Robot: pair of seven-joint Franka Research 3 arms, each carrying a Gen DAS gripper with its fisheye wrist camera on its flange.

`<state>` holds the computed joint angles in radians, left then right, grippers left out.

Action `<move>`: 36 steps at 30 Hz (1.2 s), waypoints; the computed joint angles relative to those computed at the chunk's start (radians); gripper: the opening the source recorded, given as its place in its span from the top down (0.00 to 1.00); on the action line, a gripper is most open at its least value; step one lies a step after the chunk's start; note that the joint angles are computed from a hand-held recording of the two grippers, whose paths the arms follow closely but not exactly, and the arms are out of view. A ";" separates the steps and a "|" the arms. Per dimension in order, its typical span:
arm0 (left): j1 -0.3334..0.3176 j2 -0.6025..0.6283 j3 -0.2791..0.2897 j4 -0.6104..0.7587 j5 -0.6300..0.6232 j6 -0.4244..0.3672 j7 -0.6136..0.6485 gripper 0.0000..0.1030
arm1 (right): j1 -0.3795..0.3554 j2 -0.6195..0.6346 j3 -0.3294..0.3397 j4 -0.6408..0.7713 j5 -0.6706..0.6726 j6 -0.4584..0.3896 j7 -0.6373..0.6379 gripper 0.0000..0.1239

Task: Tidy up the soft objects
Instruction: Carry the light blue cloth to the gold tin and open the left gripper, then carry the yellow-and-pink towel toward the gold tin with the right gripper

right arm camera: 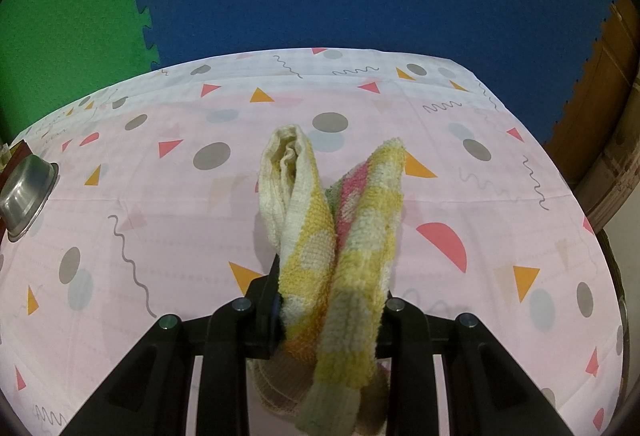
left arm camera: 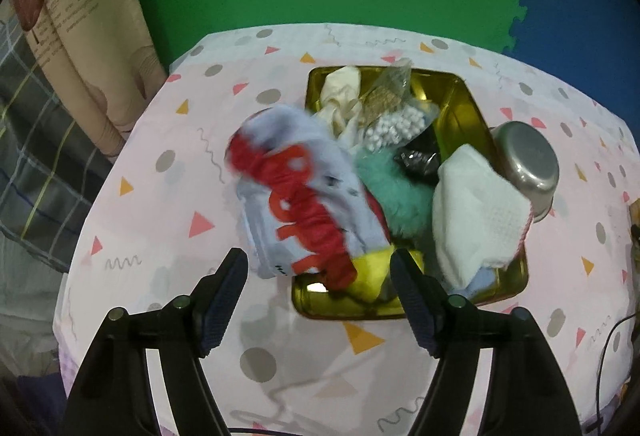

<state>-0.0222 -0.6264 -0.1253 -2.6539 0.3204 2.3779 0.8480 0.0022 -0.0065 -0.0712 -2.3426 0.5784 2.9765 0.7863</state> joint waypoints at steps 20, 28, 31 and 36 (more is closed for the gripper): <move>0.061 -0.070 -0.054 -0.049 0.072 0.014 -0.098 0.31 | 0.001 -0.002 0.000 -0.003 -0.008 0.008 -0.003 0.76; 0.041 -0.074 -0.141 -0.017 0.214 -0.036 -0.275 0.27 | 0.016 -0.026 0.008 0.003 0.003 -0.034 -0.012 0.79; 0.013 -0.063 -0.148 -0.004 0.228 -0.048 -0.323 0.26 | 0.037 -0.055 0.014 0.000 0.005 -0.048 -0.006 0.79; -0.026 -0.062 -0.159 -0.001 0.232 -0.062 -0.406 0.25 | 0.081 -0.100 0.019 0.016 0.030 -0.109 -0.015 0.79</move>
